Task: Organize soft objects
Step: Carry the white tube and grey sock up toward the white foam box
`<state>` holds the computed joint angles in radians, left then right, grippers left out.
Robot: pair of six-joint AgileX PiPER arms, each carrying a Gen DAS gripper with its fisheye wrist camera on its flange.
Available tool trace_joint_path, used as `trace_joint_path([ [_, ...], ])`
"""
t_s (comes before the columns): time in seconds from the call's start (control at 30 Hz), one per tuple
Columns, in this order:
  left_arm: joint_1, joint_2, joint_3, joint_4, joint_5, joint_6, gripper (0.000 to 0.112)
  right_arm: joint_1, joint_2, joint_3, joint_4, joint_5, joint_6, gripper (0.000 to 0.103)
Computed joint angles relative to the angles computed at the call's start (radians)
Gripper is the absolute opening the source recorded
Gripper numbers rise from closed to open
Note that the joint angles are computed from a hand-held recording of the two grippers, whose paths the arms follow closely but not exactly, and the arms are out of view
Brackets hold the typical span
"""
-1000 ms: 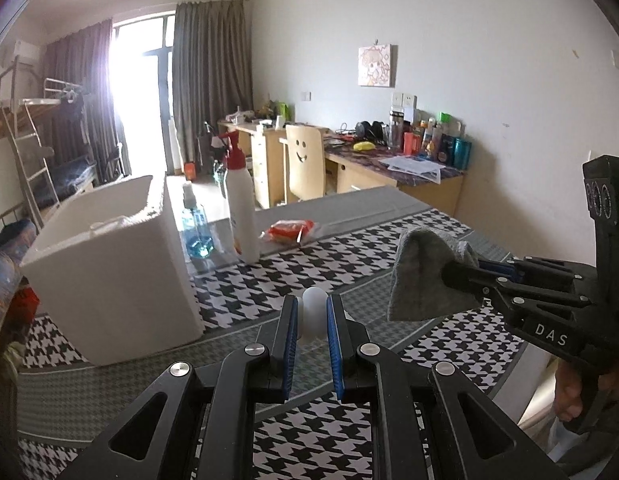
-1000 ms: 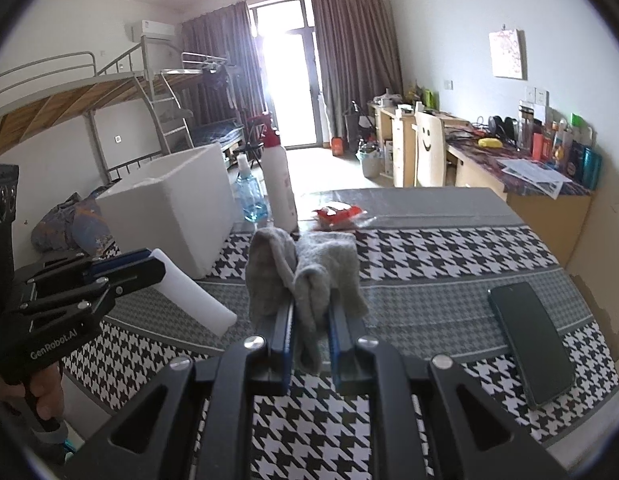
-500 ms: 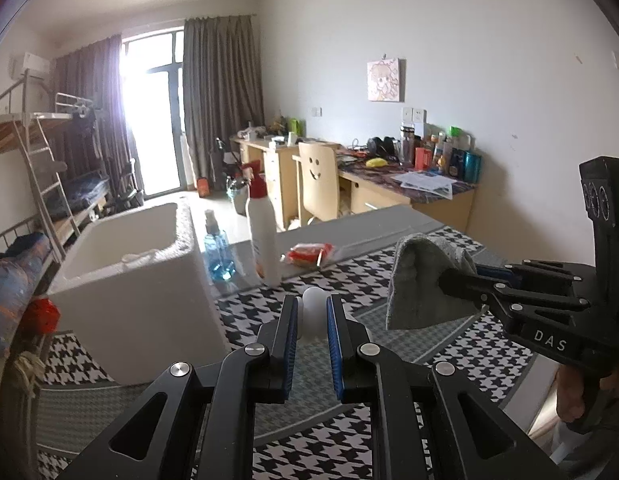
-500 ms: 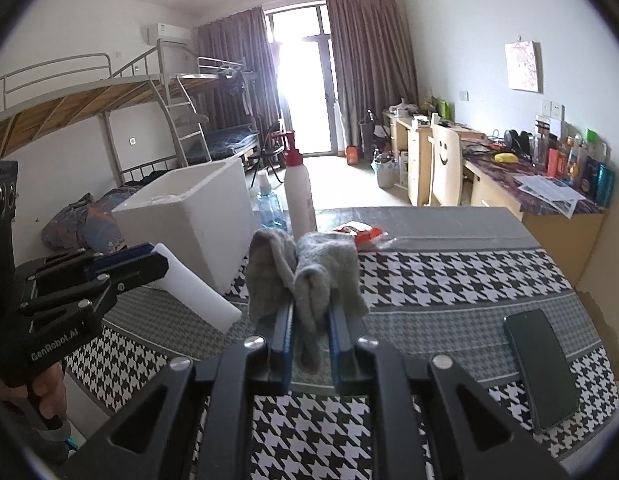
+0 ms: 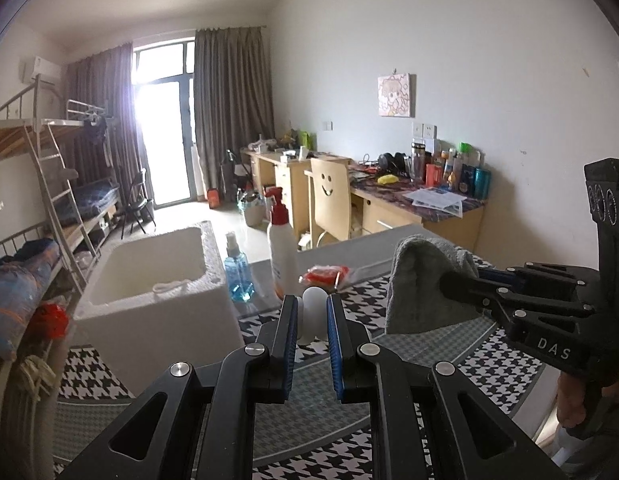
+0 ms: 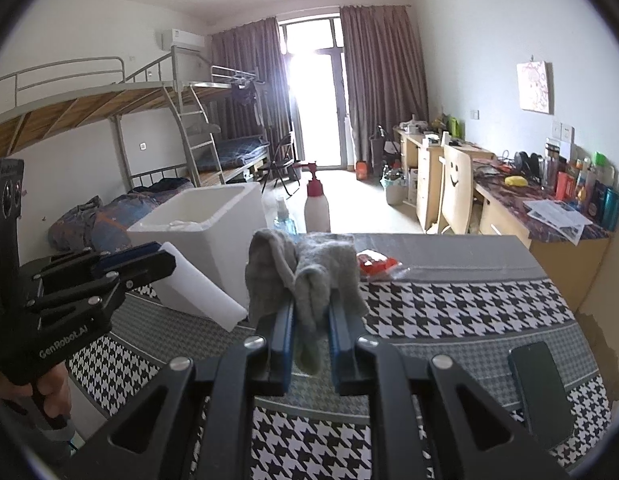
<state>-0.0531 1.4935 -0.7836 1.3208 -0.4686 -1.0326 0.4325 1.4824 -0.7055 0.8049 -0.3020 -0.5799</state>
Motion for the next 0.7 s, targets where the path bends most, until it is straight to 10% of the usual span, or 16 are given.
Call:
trace_joint_path([
  [0.7,0.037,-0.008,-0.083,0.044,0.001,-0.066,0.015,0.0,0.06,-0.179,0.15,0.093,-0.232,0.018],
])
